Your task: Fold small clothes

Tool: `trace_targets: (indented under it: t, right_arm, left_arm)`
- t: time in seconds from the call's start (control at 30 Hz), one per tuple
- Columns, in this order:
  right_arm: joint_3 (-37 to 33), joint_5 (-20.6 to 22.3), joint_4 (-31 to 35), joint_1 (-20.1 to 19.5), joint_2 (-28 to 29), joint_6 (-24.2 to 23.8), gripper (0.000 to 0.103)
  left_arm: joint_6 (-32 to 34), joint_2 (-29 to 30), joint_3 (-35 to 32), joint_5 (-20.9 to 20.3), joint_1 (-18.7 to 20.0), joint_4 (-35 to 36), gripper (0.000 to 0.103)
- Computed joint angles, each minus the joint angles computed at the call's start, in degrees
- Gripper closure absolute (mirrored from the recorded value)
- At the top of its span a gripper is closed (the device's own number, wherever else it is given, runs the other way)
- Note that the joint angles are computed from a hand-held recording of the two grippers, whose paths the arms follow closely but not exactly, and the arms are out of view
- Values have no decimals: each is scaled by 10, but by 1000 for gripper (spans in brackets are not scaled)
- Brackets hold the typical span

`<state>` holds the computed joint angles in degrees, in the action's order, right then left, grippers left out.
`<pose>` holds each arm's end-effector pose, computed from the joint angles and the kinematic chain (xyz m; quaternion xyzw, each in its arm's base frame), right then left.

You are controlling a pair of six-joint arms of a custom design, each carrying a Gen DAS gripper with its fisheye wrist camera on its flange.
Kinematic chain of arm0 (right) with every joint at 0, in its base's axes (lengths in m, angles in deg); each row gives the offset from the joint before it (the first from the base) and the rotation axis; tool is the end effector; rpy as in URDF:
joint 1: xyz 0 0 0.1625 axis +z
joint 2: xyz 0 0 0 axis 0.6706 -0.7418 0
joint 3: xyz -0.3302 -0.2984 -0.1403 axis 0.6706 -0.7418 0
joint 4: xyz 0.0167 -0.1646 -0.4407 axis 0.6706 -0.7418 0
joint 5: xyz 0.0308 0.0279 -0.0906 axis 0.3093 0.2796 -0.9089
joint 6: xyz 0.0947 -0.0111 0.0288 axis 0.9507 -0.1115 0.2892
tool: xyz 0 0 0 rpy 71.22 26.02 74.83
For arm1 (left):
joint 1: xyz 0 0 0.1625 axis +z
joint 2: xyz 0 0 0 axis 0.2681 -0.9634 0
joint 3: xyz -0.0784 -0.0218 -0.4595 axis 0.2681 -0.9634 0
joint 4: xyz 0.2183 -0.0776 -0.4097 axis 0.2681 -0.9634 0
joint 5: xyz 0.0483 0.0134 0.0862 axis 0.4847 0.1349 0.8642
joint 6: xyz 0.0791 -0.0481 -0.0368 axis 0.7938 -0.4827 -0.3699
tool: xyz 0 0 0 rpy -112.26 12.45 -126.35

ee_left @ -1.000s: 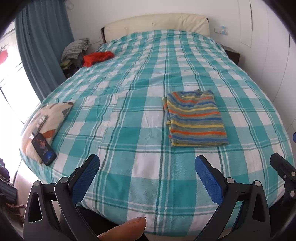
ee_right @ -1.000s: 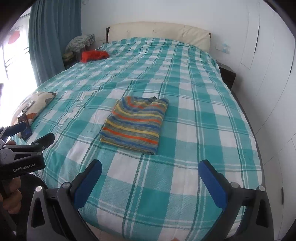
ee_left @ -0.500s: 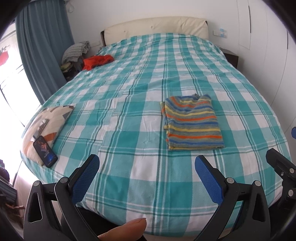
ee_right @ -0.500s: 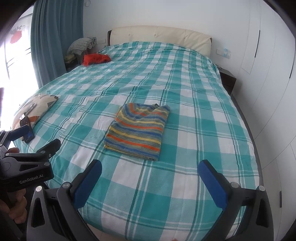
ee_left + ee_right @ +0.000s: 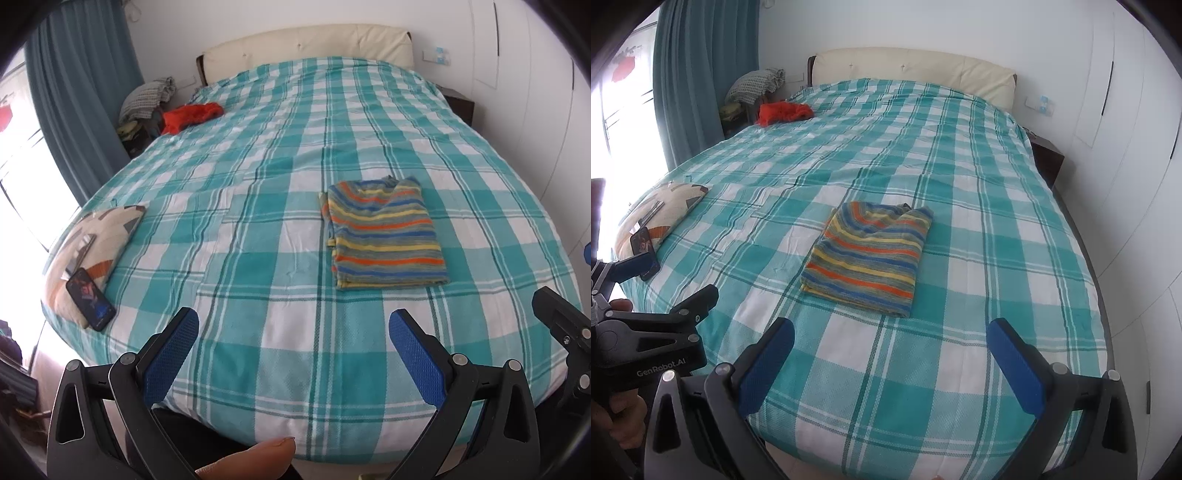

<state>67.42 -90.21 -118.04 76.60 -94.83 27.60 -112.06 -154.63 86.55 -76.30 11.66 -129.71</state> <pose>0.3031 -0.4205 0.2613 0.2623 -0.8599 0.2790 0.3375 -0.3212 -0.4130 0.1811 0.0803 0.8207 -0.3394 0.4526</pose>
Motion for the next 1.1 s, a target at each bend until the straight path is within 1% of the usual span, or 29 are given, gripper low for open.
trace_targets:
  t: [0.07, 0.2, 0.3, 0.43, 0.63, 0.8, 0.87, 1.1]
  right_arm:
    - [-4, -8, -1, 5, 3, -1, 0]
    - [-8, -33, -20, 14, 11, -12, 0]
    - [-10, -45, -28, 16, 13, -12, 0]
    - [-10, -45, -22, 12, 12, -7, 0]
    - [-8, -45, -18, 6, 11, -2, 0]
    - [-8, -44, -17, 2, 10, 3, 0]
    - [-8, -43, -16, 1, 10, 5, 0]
    - [-7, -43, -13, -2, 10, 8, 0]
  left_arm:
    - [5, -5, 1, 0, 0, -4, 0]
    - [45, -24, 18, -10, 1, -80, 0]
    - [40, -19, 11, -6, 1, -69, 0]
    - [32, -6, 0, 3, 0, -44, 0]
    - [54, -3, 0, 1, 5, -65, 0]
    - [105, -12, 21, 0, 2, -140, 0]
    - [114, -12, 24, 1, 1, -155, 0]
    - [100, -5, 19, 7, 0, -138, 0]
